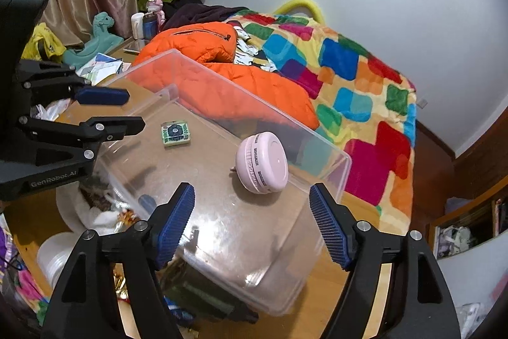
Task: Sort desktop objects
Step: 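Move the left gripper to the clear powder jar while the right gripper approaches the cream jar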
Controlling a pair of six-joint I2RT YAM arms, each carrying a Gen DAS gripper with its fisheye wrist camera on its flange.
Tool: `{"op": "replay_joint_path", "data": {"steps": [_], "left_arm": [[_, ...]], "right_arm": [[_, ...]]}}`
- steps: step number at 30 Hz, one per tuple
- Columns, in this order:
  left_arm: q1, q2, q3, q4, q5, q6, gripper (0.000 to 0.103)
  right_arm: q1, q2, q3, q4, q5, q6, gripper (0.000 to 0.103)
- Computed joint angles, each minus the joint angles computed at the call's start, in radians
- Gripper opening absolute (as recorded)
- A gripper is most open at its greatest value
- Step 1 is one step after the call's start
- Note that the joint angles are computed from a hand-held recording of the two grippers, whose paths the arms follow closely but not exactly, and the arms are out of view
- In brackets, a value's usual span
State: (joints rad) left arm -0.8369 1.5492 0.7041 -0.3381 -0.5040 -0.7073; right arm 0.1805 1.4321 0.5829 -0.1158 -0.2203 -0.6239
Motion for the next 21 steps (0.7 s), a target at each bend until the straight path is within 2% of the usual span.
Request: {"op": "replay_joint_path", "data": {"steps": [4, 8, 12, 21], "left_arm": [[-0.050, -0.038, 0.010, -0.069, -0.047, -0.053, 0.057], [-0.103, -0.079, 0.016, -0.134, -0.077, -0.111, 0.062], [-0.178, -0.104, 0.033, -0.216, -0.132, -0.190, 0.074], [-0.357, -0.107, 0.091, -0.394, -0.210, -0.376, 0.075]], "right_arm": [[-0.004, -0.103, -0.059, -0.007, 0.010, -0.023, 0.075], [-0.026, -0.207, -0.096, -0.065, -0.012, -0.033, 0.075], [-0.058, -0.284, -0.125, -0.111, -0.029, -0.044, 0.075], [-0.207, -0.480, -0.177, -0.269, -0.140, -0.121, 0.082]]}}
